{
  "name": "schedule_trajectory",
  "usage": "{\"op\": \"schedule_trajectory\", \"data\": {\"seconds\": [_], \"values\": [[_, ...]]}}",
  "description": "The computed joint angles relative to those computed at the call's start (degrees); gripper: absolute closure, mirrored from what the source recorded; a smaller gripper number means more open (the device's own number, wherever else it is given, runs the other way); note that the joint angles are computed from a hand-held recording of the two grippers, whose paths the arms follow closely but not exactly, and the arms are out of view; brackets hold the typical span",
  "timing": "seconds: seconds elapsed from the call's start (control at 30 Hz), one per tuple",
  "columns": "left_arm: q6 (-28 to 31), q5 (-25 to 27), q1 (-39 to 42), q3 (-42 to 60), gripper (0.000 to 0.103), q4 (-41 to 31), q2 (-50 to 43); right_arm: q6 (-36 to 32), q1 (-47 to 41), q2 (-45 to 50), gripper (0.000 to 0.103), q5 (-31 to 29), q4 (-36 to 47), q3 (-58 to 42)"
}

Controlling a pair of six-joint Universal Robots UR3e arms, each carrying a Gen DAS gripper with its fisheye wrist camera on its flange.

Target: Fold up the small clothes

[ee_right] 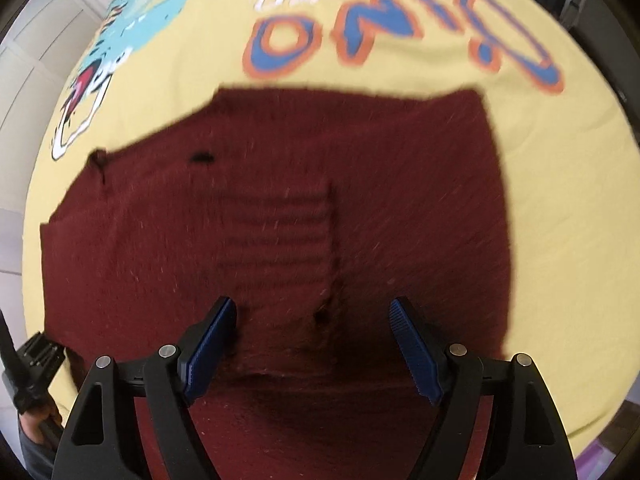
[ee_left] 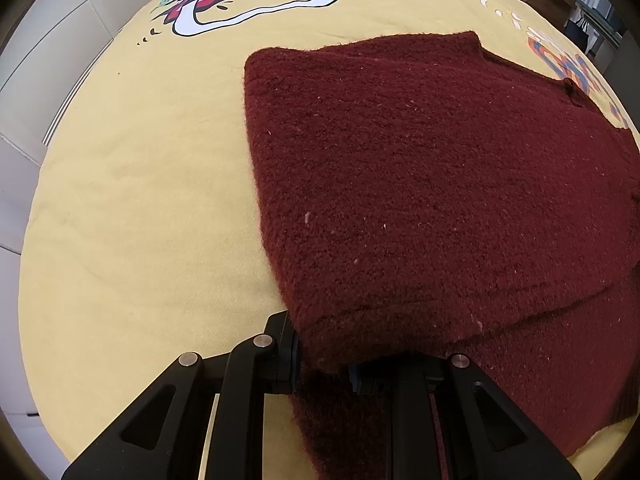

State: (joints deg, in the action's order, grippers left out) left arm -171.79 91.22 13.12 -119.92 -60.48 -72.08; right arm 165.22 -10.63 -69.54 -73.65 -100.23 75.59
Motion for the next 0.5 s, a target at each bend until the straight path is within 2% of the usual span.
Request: {"op": "schedule_trajectory", "data": {"seconds": [0.03,0.07,0.13,0.27,0.5], "values": [[0.0,-0.1,0.0,0.0,0.087,0.0,0.0,-0.3,0.3,-0.8,0.037,0.0,-1.1,1.8],[0.1,-0.1,0.0,0.0,0.087,0.1,0.0,-1.6,0.8,-1.4,0.069,-0.3,-1.4,2.7],[-0.2,0.3,-0.6,0.0,0.087,0.3,-0.1,-3.9,1.2,-2.6,0.091,0.2,-0.9,2.8],[-0.2,2.0,-2.7,0.6,0.087,0.7,-0.7,-5.2,1.7,-7.8,0.091,-3.2,-9.1,7.2],[-1.8,2.8,-4.0,0.3,0.087,2.5,-2.3,-4.2,1.7,-6.5,0.089,-5.0,-15.6,12.9]]}}
